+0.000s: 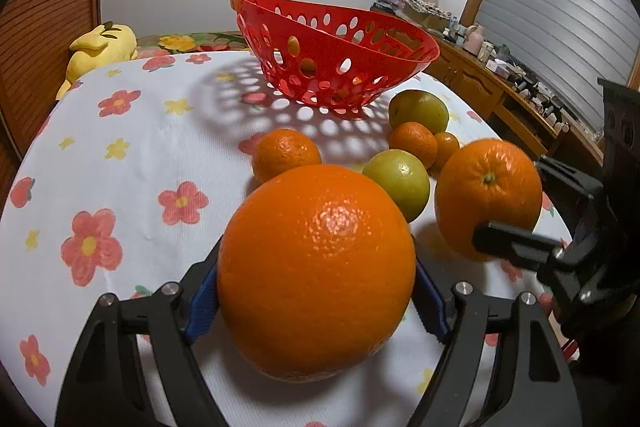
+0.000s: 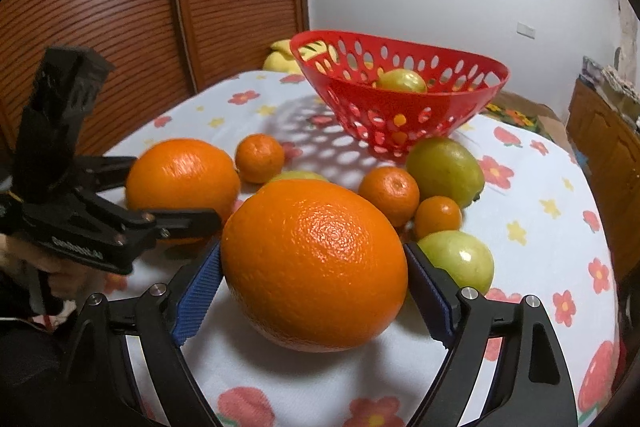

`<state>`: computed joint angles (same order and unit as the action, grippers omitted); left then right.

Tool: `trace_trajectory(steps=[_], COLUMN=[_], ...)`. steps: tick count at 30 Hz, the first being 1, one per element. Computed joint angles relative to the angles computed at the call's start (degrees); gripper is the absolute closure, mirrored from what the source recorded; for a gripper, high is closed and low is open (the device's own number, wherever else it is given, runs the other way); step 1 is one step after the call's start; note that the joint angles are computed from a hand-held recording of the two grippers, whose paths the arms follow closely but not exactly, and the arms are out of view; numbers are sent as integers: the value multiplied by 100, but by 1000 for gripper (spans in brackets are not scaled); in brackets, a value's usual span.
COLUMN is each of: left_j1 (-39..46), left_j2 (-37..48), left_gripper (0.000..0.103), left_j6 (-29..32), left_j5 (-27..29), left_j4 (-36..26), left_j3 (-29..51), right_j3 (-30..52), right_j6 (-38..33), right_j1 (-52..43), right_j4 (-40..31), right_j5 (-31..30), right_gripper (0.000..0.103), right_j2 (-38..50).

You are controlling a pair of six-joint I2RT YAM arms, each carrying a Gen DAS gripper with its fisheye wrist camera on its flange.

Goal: Organize fruits
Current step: 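Lift and carry the orange with the right tool while the left tool carries its orange over the basket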

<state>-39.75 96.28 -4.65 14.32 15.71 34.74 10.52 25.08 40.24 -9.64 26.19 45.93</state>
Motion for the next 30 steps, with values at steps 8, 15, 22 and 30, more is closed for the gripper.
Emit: trace_trajectory(steps=[8, 15, 22, 30], left_j1=[26, 49, 96, 221], left_j2=[-114, -552, -891, -1127], left_gripper=[24, 24, 24, 24], left_j6=[-73, -181, -142, -98], left_j5=[-18, 50, 75, 58], left_j4=[65, 27, -282, -489], left_j3=[-95, -268, -83, 197], right_j3=[84, 225, 456, 819], right_j6=[-160, -425, -823, -1298], right_j1=[-366, -777, -1342, -2067], right_j4=[-429, -926, -1284, -1581], right_j5=[-194, -438, -813, -1274], right_gripper=[14, 14, 14, 14], right_j2=[-583, -1199, -1616, -1830])
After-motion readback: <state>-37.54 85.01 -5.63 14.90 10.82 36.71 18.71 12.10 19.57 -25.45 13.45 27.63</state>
